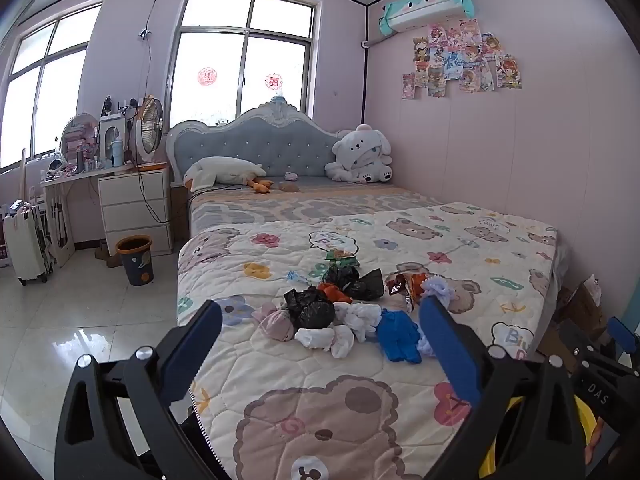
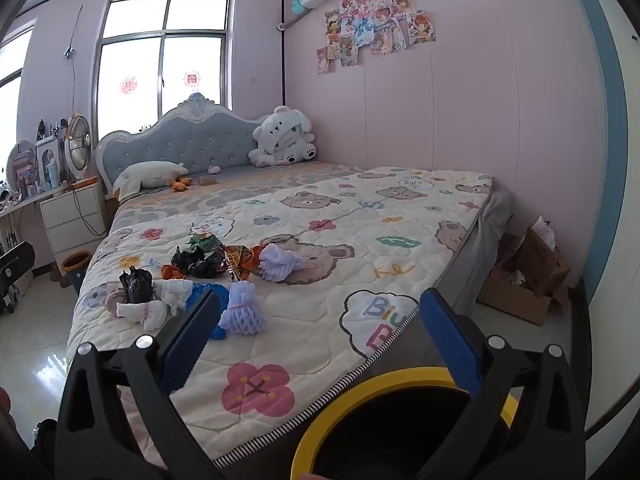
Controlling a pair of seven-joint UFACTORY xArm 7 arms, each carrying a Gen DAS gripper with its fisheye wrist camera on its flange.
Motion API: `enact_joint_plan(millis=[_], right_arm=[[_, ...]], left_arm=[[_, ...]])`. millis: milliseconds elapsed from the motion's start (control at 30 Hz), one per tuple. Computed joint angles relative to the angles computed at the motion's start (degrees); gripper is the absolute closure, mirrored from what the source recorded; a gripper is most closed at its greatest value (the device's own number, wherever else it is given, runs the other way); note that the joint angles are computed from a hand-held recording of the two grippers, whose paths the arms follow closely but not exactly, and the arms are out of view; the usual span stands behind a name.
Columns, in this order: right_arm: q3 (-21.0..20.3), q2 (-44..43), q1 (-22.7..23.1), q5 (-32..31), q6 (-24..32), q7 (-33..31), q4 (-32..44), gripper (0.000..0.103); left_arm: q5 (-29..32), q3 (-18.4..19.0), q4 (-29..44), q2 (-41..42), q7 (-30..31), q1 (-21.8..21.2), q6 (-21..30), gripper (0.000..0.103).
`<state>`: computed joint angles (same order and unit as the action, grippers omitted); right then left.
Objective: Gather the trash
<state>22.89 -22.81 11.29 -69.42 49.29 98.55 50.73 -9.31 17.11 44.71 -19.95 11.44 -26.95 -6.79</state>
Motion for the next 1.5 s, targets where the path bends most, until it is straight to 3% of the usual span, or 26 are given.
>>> enact_joint_plan(millis=[800, 1500], right_arm=[[-0.1, 0.1, 0.2, -0.2, -0.1, 0.6, -0.1, 0.008], [-0.1, 0.2, 0.2, 0.0, -0.1, 0.6, -0.1, 0.008]], left_arm=[[-0.1, 2.1, -0.8, -0.6, 0.9, -1.9, 0.0, 0.008], [-0.5, 1.0, -0.7, -0.6, 1.0, -0.9, 0.3, 0.008]])
